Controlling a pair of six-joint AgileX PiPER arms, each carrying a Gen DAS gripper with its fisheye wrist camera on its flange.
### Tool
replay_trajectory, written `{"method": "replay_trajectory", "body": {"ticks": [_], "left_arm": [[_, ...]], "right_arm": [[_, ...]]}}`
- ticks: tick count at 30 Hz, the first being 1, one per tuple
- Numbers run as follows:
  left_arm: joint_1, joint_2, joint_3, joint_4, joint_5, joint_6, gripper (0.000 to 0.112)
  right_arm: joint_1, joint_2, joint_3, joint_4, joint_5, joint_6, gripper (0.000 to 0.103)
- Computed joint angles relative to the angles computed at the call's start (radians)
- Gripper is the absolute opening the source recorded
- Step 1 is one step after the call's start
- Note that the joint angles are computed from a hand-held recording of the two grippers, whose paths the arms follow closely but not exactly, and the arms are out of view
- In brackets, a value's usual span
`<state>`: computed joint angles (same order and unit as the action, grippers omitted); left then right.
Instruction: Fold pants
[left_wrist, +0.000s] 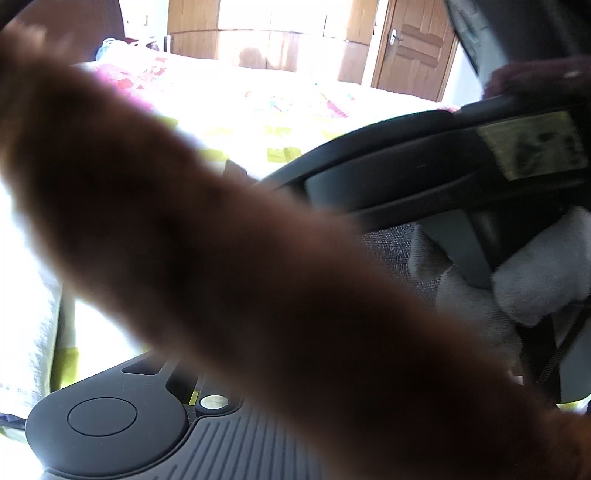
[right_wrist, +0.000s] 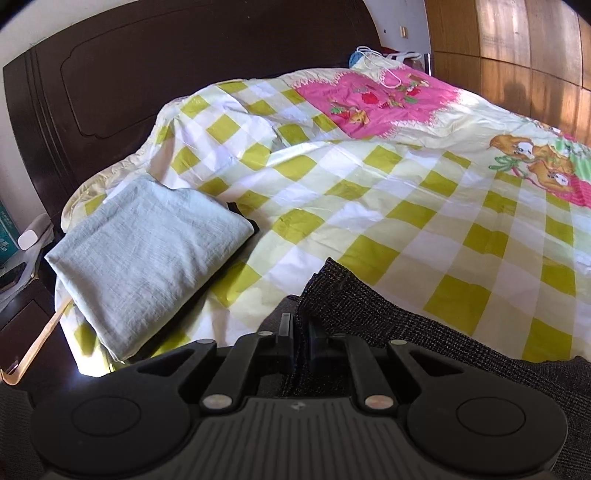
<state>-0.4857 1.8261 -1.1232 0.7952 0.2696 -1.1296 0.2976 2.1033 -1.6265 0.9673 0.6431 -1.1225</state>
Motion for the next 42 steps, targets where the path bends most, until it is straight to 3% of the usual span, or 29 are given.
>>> {"method": "replay_trajectory", "body": {"ticks": [4, 8, 11, 14, 19, 22, 27, 30, 34, 37, 41, 42], "left_arm": [[0.007, 0.006, -0.005, 0.038, 0.025, -0.047, 0.018], [0.046, 0.008, 0.013, 0.005, 0.049, -0.057, 0.022], [0.064, -0.007, 0.043, -0.035, 0.039, -0.050, 0.025], [0.013, -0.016, 0.025, 0.027, 0.123, -0.080, 0.025], [-0.039, -0.068, 0.009, 0.064, 0.246, -0.087, 0.024], [-0.085, -0.077, -0.035, 0.126, 0.303, -0.107, 0.024], [-0.125, 0.039, -0.200, 0.066, 0.237, 0.021, 0.024], [-0.147, 0.171, -0.347, -0.044, 0.206, 0.138, 0.024], [-0.185, 0.301, -0.484, -0.048, 0.250, 0.197, 0.024], [-0.209, 0.307, -0.499, -0.019, 0.310, 0.226, 0.025], [-0.200, 0.305, -0.522, -0.016, 0.311, 0.198, 0.025], [-0.197, 0.326, -0.550, -0.002, 0.314, 0.191, 0.025]], "right_arm": [[0.031, 0.101, -0.103, -0.063, 0.006, 0.090, 0.029], [-0.021, 0.228, -0.278, -0.049, 0.178, 0.244, 0.040], [-0.079, 0.199, -0.260, 0.045, 0.262, 0.202, 0.046], [-0.149, 0.120, -0.170, 0.134, 0.298, 0.074, 0.052], [-0.326, -0.009, -0.008, 0.161, 0.246, -0.030, 0.053], [-0.456, -0.042, 0.042, 0.087, 0.182, -0.009, 0.054], [-0.657, 0.005, 0.020, -0.031, 0.170, 0.104, 0.054], [-0.734, 0.093, -0.062, -0.059, 0.273, 0.178, 0.054], [-0.764, 0.207, -0.182, -0.085, 0.393, 0.229, 0.054], [-0.775, 0.299, -0.281, -0.058, 0.495, 0.250, 0.056], [-0.766, 0.359, -0.357, -0.017, 0.543, 0.257, 0.060], [-0.763, 0.364, -0.362, -0.015, 0.544, 0.263, 0.057]]}}
